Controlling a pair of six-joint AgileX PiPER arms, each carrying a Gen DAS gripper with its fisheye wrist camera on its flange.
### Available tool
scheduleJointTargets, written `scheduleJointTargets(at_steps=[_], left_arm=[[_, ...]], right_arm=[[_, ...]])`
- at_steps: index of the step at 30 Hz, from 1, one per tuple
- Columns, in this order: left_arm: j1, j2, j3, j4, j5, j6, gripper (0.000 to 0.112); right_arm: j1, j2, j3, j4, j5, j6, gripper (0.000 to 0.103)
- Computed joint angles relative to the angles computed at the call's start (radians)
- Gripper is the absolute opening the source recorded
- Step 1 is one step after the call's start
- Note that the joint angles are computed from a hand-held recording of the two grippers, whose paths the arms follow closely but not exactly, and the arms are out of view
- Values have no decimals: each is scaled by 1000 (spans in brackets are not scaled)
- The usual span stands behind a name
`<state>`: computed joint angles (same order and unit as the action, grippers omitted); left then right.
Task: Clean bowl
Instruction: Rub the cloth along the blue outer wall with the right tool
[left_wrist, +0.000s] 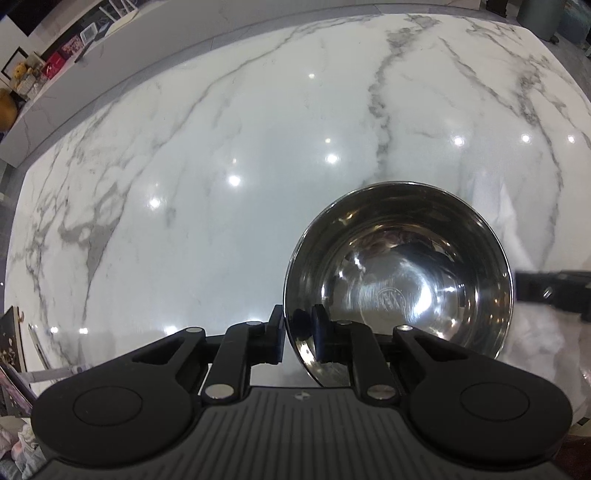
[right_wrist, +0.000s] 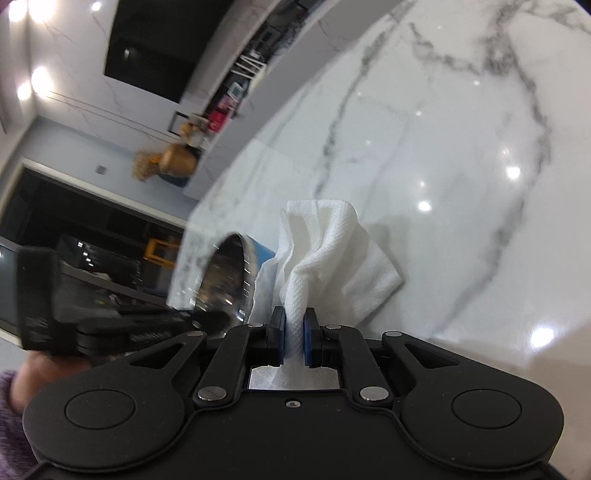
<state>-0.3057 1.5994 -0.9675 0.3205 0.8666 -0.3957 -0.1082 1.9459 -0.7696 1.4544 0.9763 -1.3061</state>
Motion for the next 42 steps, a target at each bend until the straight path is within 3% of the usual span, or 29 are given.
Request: scheduleJointTargets(at_steps=[5,12,20,26,32,38,42], left_arm=[[-15,2,-2,10,-5,2,13],[15,-12,10,-33,-25,20,13],[14,-13,4,-44,25,-21,23],[10,-24,22,-74,36,-4,22],[1,-29,30,-70,27,33,20],[12,-23,19,-61,28,98,19],[7,-19,12,-48,23,150,18]], right_arm=[[59,2,8,-43,-69,-2,9],[47,13,-1,-57,-56,11,9],[66,9,-16,-59,-73,9,9],[75,-7,-17,-74,-87,2,9],[32,-33,-11,-53,-50,-21,9],[-40,-50,11,23,46,-88,9],[-40,-44,16,38,53,-96,9]])
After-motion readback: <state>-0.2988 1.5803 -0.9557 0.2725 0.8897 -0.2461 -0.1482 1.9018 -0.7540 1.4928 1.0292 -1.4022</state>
